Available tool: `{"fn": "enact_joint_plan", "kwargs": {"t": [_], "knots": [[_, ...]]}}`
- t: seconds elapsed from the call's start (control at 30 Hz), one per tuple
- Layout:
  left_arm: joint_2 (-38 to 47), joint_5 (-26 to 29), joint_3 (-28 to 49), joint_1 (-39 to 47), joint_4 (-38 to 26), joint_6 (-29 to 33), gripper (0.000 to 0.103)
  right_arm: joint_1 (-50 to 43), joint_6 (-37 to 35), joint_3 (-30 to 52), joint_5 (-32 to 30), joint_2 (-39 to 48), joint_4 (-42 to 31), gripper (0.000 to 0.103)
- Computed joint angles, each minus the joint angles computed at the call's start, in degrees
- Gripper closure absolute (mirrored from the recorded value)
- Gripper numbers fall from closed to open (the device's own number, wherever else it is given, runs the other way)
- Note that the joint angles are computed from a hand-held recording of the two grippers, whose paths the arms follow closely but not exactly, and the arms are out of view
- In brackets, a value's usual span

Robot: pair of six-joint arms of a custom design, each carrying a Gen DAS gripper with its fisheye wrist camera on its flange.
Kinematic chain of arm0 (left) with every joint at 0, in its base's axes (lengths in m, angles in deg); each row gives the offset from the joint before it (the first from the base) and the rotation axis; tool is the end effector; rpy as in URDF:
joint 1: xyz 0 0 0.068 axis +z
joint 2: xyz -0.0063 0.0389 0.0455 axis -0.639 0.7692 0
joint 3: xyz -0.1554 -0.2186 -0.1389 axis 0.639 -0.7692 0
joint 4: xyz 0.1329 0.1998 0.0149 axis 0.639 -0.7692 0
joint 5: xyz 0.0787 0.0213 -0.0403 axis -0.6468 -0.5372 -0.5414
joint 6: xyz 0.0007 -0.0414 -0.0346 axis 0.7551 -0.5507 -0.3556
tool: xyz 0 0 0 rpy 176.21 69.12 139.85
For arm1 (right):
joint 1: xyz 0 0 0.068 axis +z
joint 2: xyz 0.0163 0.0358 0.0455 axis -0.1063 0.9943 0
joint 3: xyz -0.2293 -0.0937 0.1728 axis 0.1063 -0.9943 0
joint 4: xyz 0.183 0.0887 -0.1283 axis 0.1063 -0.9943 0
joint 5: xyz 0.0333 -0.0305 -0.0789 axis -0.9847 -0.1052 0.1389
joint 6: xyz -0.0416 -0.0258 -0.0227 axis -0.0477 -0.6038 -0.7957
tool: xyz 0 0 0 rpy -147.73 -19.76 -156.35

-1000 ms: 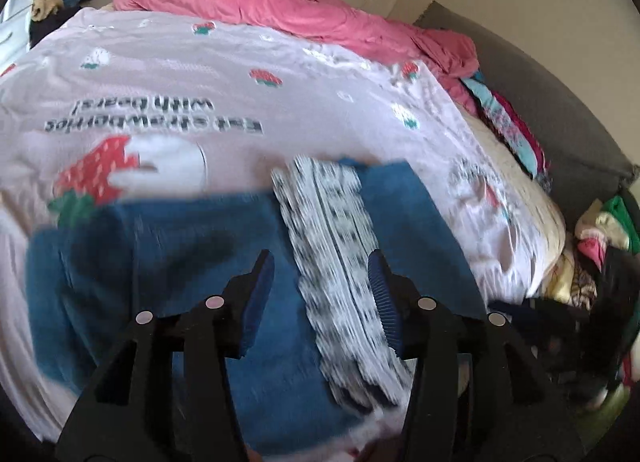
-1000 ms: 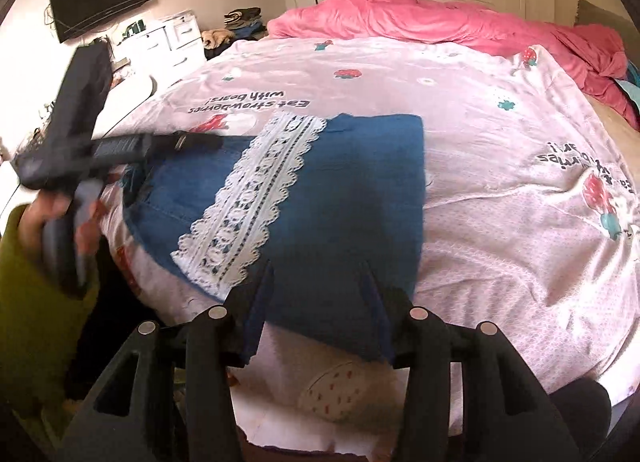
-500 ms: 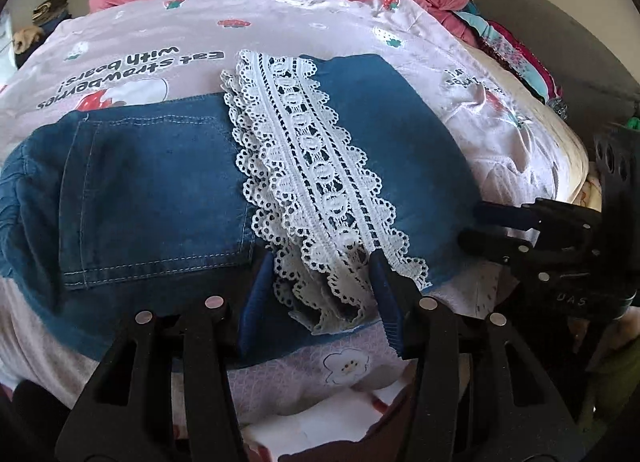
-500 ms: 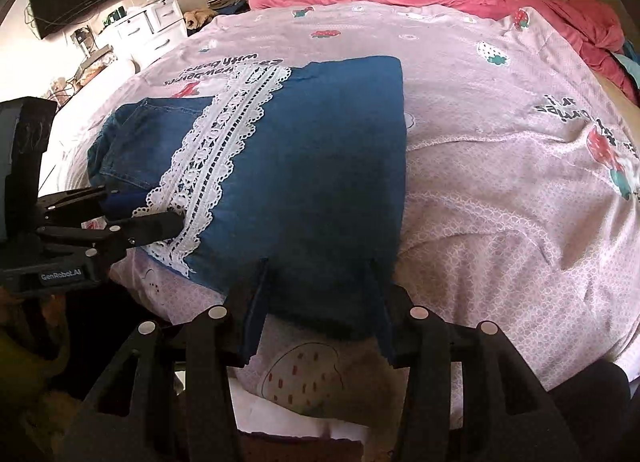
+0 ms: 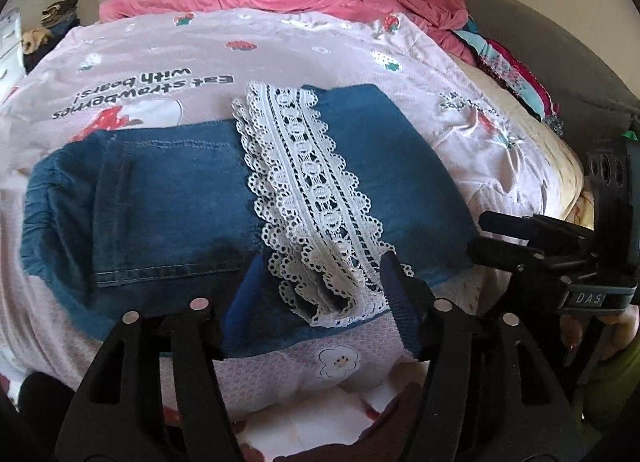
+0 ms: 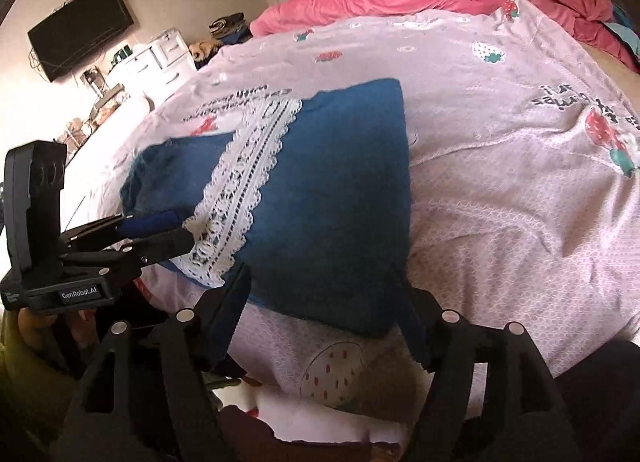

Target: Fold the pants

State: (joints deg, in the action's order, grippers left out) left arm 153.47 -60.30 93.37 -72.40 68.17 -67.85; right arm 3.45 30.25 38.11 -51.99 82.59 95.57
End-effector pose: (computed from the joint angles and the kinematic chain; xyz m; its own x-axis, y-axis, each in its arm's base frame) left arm 0.3259 -0.2126 0.0788 -0.7425 0.2341 -0.6276 0.4405 0.8765 -0.1941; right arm 0.2759 0.0560 0.0670 -0.7663 0.0336 -0.6416 -0.2151 0.9276 0.3055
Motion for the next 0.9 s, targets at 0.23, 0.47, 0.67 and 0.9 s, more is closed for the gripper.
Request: {"fn": "enact_joint_plan", "kwargs": {"t": [0.23, 0.47, 0.67, 0.9], "knots": [[-4.2, -1.2, -3.6, 0.3, 1.1, -0.7, 0.038, -1.4, 0.5, -2.0, 2.0, -3.9, -0.2, 0.021], [-6.7, -1.5, -6.6, 1.8, 2.8, -1.6, 0.028, -2.8, 1.9, -2.8, 3.6, -6.6, -1.0, 0.012], [-8.3, -1.3, -8.8, 3.7, 4.3, -2.2, 0.022, -1.2, 2.0, -1.0, 5.1, -8.4, -4.3, 0.009], [-10.8, -1.2, -13.2, 7.7, 7.9, -3.0, 0.016, 3.1, 1.4, 5.0, 6.4, -10.3, -11.2, 0.007]]}}
